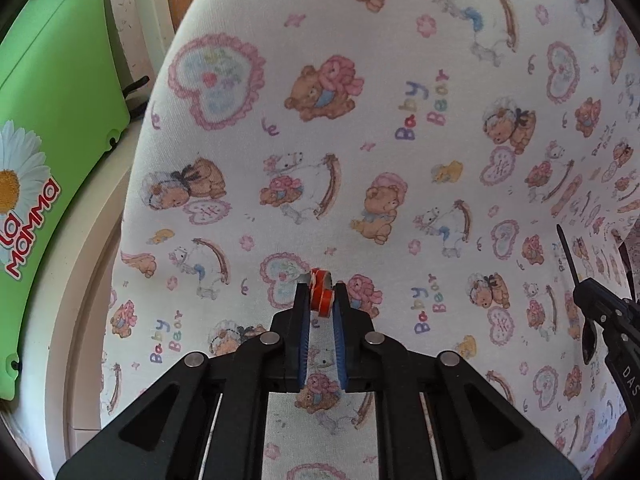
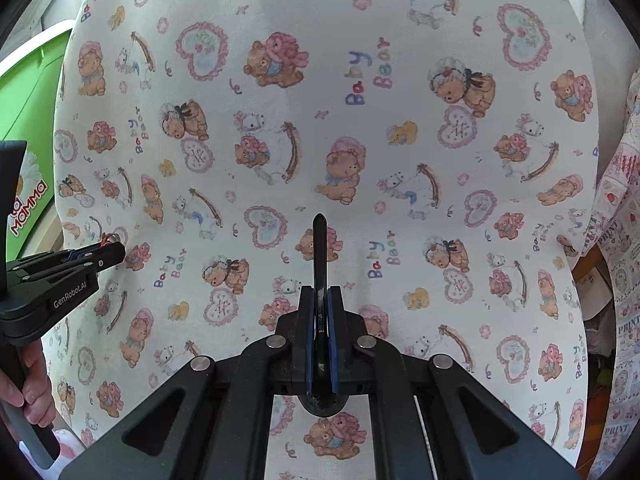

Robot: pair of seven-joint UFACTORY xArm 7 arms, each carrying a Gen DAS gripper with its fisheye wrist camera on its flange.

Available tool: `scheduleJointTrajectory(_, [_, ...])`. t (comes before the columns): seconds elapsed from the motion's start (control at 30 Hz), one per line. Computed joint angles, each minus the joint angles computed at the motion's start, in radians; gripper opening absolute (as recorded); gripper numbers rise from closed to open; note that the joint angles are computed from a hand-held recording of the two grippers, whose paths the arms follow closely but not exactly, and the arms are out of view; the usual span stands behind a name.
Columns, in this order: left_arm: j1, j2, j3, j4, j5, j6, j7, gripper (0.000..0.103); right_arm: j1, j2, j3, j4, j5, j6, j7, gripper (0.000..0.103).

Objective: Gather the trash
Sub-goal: 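Grasp the small red-orange item with the left gripper while right holds the spoon, then carry the red item and black spoon down over the pink wastebasket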

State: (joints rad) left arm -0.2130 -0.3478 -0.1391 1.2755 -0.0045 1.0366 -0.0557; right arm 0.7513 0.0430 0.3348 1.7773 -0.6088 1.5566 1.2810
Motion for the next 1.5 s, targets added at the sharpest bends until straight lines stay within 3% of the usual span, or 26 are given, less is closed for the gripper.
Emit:
scheduleJointTrajectory(0.23, [0.002, -0.103, 0.011, -0.039, -0.047, -0.063, -0.043, 0.01, -0.075, -0.139, 0.013, -0.142, 0.001, -0.204, 0.029, 0.007])
scheduleJointTrajectory(0.43, [-0.018, -0.178, 0.002, -0.067, -0.059, -0.069, 0.0, 0.01, -0.151, -0.242, 0.029, -0.255, 0.086, -0.402, 0.037, 0.007])
scheduleJointTrajectory(0.57, [-0.033, -0.255, -0.024, -0.137, -0.036, -0.079, 0.025, 0.01, -0.192, -0.23, 0.088, -0.204, 0.073, -0.327, 0.026, 0.007])
scheduleJointTrajectory(0.8, [-0.057, -0.332, 0.04, -0.211, -0.109, -0.04, 0.079, 0.01, -0.219, -0.226, 0.132, -0.2, 0.06, -0.287, 0.016, 0.007])
scheduleJointTrajectory(0.9, [-0.047, -0.345, 0.084, -0.237, -0.118, -0.049, 0.15, 0.01, -0.2, -0.194, 0.146, -0.171, 0.018, -0.227, 0.009, 0.007])
scheduleJointTrajectory(1.07, [-0.028, -0.334, 0.123, -0.204, -0.212, 0.008, 0.111, 0.01, -0.186, -0.229, 0.127, -0.211, 0.051, -0.272, 0.054, 0.007])
scheduleJointTrajectory(1.2, [-0.015, -0.398, 0.103, -0.22, -0.19, 0.007, 0.141, 0.01, -0.168, -0.218, 0.163, -0.18, 0.021, -0.238, 0.063, 0.007])
scheduleJointTrajectory(1.33, [-0.031, -0.483, 0.121, -0.231, -0.25, 0.043, 0.119, 0.01, -0.137, -0.204, 0.2, -0.135, -0.016, -0.206, 0.096, 0.007])
scheduleJointTrajectory(1.43, [-0.022, -0.544, 0.11, -0.257, -0.244, 0.094, 0.094, 0.01, -0.09, -0.156, 0.245, -0.053, -0.092, -0.114, 0.119, 0.007])
scheduleJointTrajectory(1.5, [-0.018, -0.576, 0.098, -0.273, -0.223, 0.129, 0.099, 0.01, -0.05, -0.151, 0.25, -0.045, -0.111, -0.107, 0.153, 0.007])
